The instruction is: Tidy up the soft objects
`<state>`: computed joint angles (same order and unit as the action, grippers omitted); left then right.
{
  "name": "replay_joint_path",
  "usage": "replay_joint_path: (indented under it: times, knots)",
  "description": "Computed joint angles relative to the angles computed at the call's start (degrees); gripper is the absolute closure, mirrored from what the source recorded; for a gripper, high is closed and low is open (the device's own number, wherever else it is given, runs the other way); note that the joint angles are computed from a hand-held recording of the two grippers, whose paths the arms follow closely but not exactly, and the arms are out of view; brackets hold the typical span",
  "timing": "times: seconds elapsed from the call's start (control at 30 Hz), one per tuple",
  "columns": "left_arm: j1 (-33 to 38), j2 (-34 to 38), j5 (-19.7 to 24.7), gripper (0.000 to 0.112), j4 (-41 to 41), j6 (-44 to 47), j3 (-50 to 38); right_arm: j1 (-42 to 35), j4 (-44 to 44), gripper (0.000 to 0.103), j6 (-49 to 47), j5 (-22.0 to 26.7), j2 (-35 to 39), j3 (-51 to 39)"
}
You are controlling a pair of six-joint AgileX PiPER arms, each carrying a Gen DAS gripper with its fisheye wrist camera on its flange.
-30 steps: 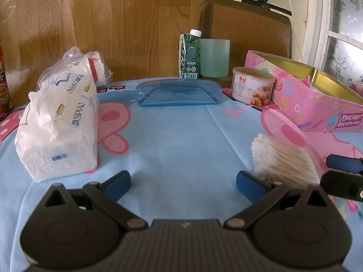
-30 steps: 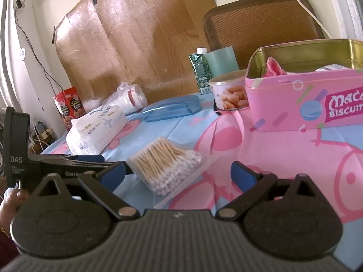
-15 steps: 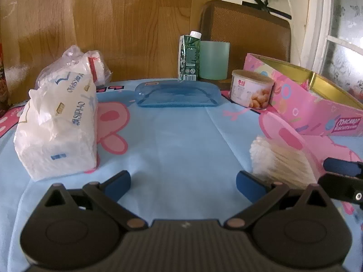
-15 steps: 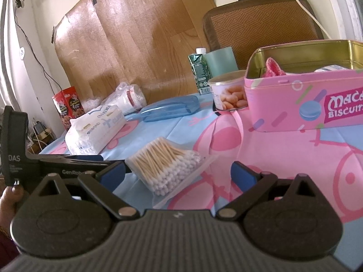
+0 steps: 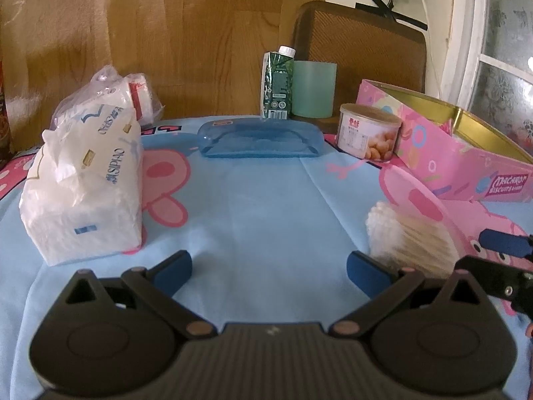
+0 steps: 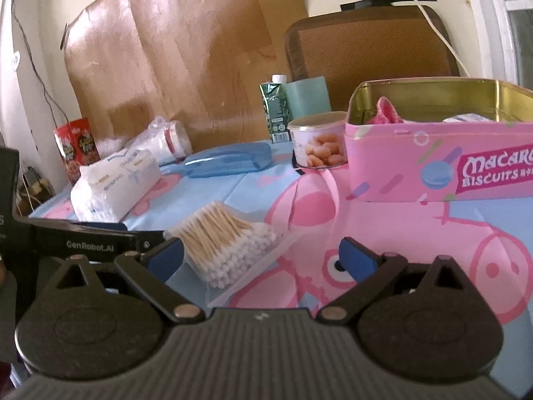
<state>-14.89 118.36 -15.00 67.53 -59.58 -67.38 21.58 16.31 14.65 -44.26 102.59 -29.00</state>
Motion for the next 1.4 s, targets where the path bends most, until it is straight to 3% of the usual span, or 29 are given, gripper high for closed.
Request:
replay_joint_path:
  times: [0.2, 0.67, 1.4]
  knots:
    - [-1.3, -0.1, 2.6, 0.010, -1.3, 2.4, -0.2, 0.3, 0.8, 0.002, -0.6, -0.2, 0.0, 0.1]
    - [0.8, -0.1, -0.3, 0.010, 0.6, -1.9, 0.1, 1.3, 2.5, 0.002, -1.7, 0.1, 0.1, -0.4]
    - [-2.1, 0.0, 5.3, 0.010, -6.5, 7.0, -0.3, 1.7, 2.7, 0.002, -1.7, 0.1, -0.2, -0.4]
